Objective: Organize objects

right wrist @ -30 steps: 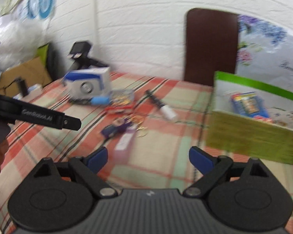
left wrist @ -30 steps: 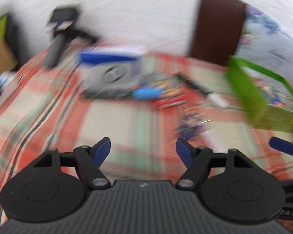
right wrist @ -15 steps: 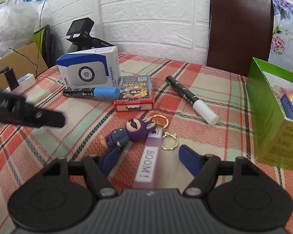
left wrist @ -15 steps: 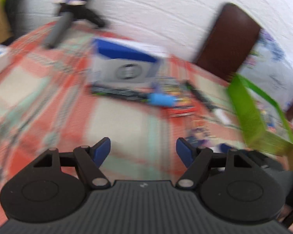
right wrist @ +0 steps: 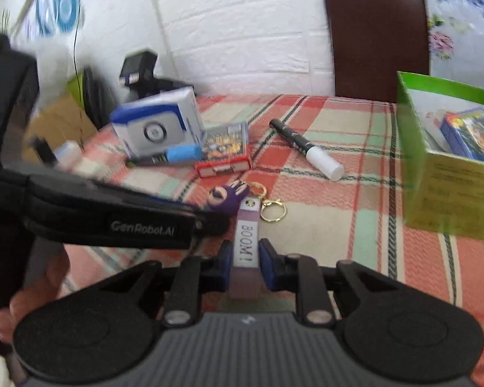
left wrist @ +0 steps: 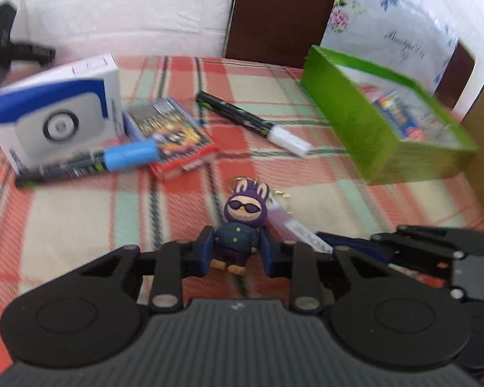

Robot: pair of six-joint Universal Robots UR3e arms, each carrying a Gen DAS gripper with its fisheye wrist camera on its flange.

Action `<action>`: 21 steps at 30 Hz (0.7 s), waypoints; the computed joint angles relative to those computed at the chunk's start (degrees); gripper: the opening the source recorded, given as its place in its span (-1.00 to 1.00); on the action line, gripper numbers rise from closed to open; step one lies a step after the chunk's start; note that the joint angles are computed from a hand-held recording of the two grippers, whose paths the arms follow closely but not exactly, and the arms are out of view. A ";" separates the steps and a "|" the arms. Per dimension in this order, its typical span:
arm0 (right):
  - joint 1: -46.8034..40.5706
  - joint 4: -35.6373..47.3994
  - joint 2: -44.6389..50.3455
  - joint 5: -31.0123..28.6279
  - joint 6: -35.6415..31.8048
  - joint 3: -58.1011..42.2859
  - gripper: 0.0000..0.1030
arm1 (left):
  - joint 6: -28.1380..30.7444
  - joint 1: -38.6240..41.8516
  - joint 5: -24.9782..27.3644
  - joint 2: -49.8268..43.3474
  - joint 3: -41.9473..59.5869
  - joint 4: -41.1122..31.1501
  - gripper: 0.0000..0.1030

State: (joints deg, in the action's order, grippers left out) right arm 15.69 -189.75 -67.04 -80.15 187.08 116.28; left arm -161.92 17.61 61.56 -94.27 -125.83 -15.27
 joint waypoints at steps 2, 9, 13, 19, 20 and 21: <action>-0.47 -3.67 -2.53 -0.22 0.04 3.21 -0.63 | -1.24 -0.25 -1.80 2.10 -0.48 -0.34 -0.38; -5.31 -18.41 -8.78 -4.77 -1.20 12.10 -0.63 | -8.98 -11.41 -0.91 -0.59 11.63 0.61 -0.38; -13.45 -23.79 -11.08 -2.35 -0.95 16.99 -0.63 | -10.87 -21.26 4.71 -10.47 25.32 -0.53 -0.37; -15.72 -22.85 -6.03 -11.26 -0.03 10.46 -0.45 | -13.43 -31.73 13.63 -27.80 50.01 -5.86 -0.27; -14.65 -19.33 -4.79 -14.76 -0.12 7.47 -0.38 | -13.70 -33.32 17.45 -29.77 52.80 -6.50 -0.26; -15.28 -17.61 -4.58 -15.54 0.09 6.72 -0.37 | -14.21 -34.29 20.19 -30.89 54.62 -7.73 -0.26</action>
